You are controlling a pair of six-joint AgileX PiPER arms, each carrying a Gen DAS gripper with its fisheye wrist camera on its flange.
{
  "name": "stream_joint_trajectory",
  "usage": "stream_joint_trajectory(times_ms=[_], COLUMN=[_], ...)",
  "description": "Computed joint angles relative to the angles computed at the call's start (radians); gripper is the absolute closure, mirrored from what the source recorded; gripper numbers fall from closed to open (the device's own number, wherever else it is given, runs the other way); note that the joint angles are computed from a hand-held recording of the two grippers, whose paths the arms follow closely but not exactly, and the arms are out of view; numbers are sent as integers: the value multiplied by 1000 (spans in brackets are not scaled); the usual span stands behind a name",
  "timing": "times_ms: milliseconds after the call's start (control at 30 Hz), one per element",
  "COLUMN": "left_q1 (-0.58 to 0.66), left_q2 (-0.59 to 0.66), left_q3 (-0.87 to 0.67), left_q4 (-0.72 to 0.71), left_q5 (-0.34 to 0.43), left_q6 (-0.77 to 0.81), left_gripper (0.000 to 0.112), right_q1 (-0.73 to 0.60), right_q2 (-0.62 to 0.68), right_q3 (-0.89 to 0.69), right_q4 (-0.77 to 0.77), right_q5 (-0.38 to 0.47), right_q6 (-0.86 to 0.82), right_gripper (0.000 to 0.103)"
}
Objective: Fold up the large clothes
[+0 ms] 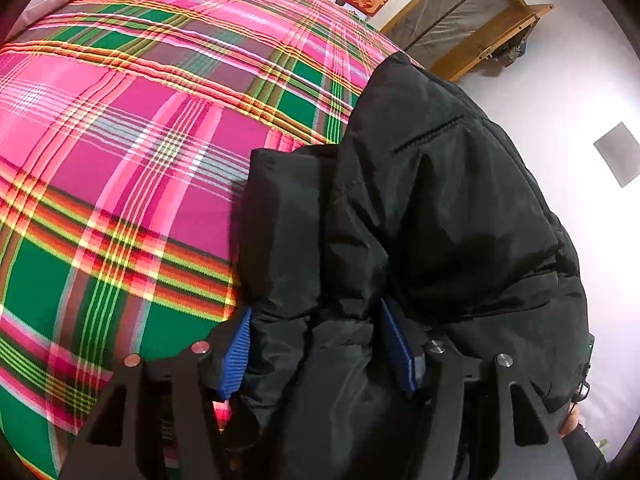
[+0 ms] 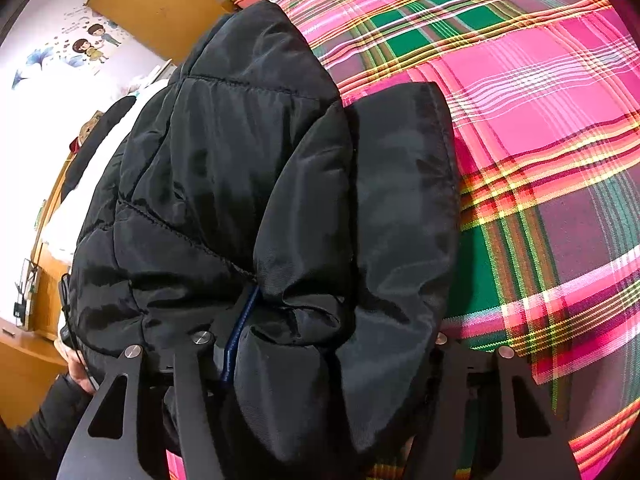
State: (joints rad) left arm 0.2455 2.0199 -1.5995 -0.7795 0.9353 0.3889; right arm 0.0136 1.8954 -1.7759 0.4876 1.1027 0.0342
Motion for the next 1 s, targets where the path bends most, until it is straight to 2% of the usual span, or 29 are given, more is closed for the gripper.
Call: stream_joint_trajectory(times_ms=[100,233,433,567,633,733,767,900,1000], left_q1=[1,3,22,30,23,-26,-44,-101,-126], left_q2=[1,-19,35,4,10,5,-3,-57,-97], left_q3=[-16,0,-46,30,19,-28,-39,-28,-17], left_q4=[5,10,-61,-114,-100,22,65,205,285], left_q5=[7,-70,24,14,14,2,-3,-45,-69], left_q6=[-11,-4,11,60,48,-17,-43,-142,-209], left_gripper=[48,41,45,46,46,55,62,80,88], right_q1=[-5,-15,-17,-15,-13,10,19,74,105], right_q2=[-4,-5,-2,-10,-10,-13,-15,-17,-13], right_q3=[13,12,11,24,23,10,4,-57,-117], right_q4=[12,10,17,12,8,-32,-48,-147,-212], right_q5=[-9,6,3,-8,-7,-2,0,34,79], right_q6=[1,-7,-8,-11,-8,25,36,105,162], right_gripper=[44,44,44,44,44,45,47,64,71])
